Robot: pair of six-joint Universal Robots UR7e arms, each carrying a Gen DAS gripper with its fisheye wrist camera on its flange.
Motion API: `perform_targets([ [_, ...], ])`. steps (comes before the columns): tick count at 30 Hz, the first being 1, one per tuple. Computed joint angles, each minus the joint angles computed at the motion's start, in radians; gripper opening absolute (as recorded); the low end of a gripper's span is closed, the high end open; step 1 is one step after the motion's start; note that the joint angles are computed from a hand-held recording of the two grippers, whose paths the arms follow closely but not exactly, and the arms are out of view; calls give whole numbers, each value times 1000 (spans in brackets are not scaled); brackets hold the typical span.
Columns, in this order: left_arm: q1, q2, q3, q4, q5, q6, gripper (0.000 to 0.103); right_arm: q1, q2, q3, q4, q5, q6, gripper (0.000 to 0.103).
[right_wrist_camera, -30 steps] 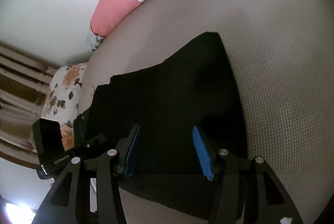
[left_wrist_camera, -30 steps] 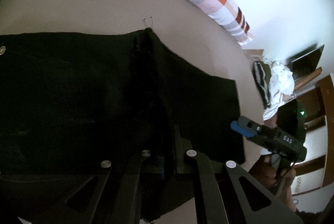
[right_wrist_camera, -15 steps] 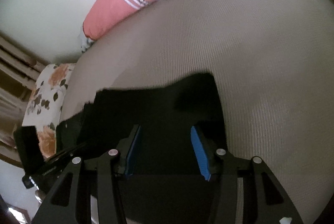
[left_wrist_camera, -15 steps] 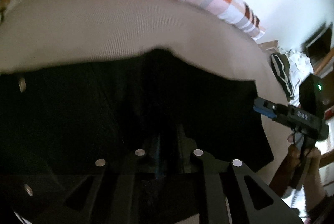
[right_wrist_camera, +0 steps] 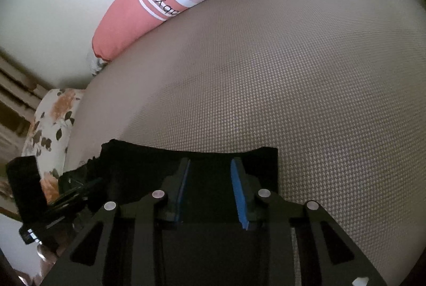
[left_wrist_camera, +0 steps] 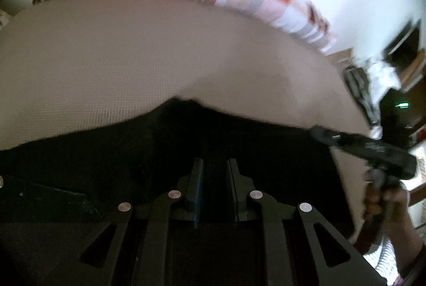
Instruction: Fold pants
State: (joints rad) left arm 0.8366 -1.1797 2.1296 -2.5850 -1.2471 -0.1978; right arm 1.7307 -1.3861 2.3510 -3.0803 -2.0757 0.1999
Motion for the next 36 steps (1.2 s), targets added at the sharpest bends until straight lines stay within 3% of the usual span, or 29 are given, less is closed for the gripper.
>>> perform_targets([
  [6, -4, -28, 22, 20, -8, 5, 19, 46, -26, 2, 61, -23, 12, 32],
  [12, -40, -126, 115, 50, 11, 16, 23, 110, -89, 67, 141, -32, 68, 37],
  [22, -73, -287, 216, 122, 4, -77, 27, 162, -164, 183, 208, -5, 181, 38],
  [24, -75, -317, 218, 146, 6, -103, 34, 177, -158, 181, 214, -8, 199, 38],
  [27, -92, -375, 224, 179, 59, -128, 49, 197, -138, 172, 227, 0, 211, 41],
  [36, -34, -558, 168, 311, 206, -141, 54, 239, 14, 103, 220, 73, 200, 43],
])
